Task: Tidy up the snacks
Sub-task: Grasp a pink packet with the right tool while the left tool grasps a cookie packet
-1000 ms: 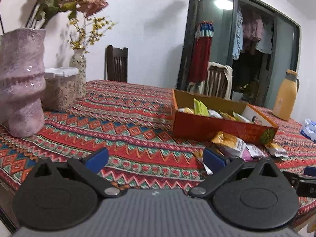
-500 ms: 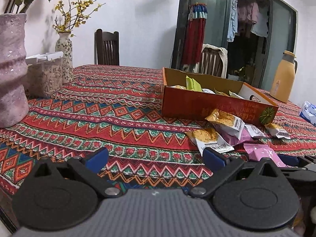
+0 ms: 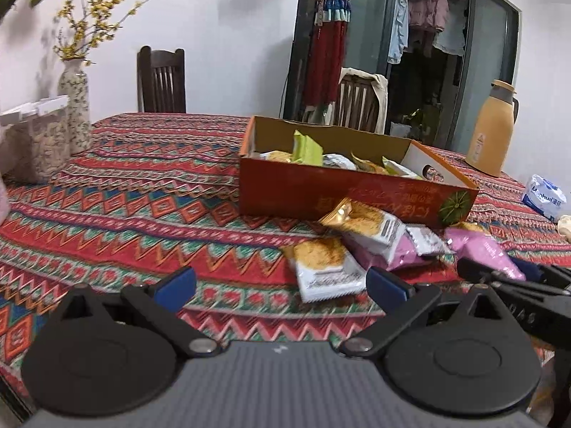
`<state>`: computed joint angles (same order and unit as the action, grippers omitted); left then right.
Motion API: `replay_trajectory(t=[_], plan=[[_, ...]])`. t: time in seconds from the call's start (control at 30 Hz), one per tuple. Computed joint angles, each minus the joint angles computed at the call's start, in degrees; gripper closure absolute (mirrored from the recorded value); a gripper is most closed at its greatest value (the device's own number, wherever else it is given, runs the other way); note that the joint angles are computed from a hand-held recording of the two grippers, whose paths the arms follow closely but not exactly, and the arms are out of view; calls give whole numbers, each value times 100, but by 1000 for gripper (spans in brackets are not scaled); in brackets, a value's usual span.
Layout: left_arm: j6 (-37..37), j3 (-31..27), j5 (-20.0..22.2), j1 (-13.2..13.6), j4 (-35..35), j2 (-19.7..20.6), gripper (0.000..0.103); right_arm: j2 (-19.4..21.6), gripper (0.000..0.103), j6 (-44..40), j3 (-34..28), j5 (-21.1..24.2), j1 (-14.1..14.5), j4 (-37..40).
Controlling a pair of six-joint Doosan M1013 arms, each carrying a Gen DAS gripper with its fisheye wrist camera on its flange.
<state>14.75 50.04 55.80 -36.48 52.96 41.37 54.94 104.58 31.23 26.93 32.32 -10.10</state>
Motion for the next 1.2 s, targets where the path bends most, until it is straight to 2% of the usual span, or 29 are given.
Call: replay_trajectory(t=[0.1, 0.2, 0.27, 0.37, 0.47, 0.6, 0.73, 0.87, 0.93, 1.0, 1.07, 1.2], plan=[[318, -564, 164, 59, -192, 292, 0, 130, 42, 451, -248, -86, -38, -530], [688, -1245, 520, 107, -352, 665, 0, 416, 42, 660, -793, 55, -69, -811], [906, -1667, 768, 137, -457, 907, 0, 636, 42, 475, -1202, 252, -97, -579], [1122, -1994, 973, 164, -543, 1140, 0, 930, 42, -97, -1755, 658, -146, 74], [1128, -2041, 950, 168, -500, 1182, 0, 875, 42, -270, -1620, 504, -177, 333], [1611, -2437, 1154, 199, -817, 1377, 0, 842, 42, -452, -1544, 445, -202, 623], [1632, -2522, 1222, 244, -1048, 1413, 9, 768, 42, -501, -1376, 280, -210, 749], [1889, -2801, 1430, 284, -1357, 1545, 25, 722, 42, -613, -1271, 189, -219, 893], [1947, -2814, 1443, 271, -1346, 1554, 26, 740, 42, -652, -1311, 222, -227, 970], [2046, -2809, 1415, 258, -1329, 1557, 34, 735, 42, -667, -1305, 224, -230, 1006], [2096, -2772, 1356, 244, -1286, 1546, 47, 729, 42, -699, -1293, 207, -234, 1049], [1967, -2495, 1097, 248, -1259, 1412, 57, 678, 42, -816, -1179, 91, -254, 1236]])
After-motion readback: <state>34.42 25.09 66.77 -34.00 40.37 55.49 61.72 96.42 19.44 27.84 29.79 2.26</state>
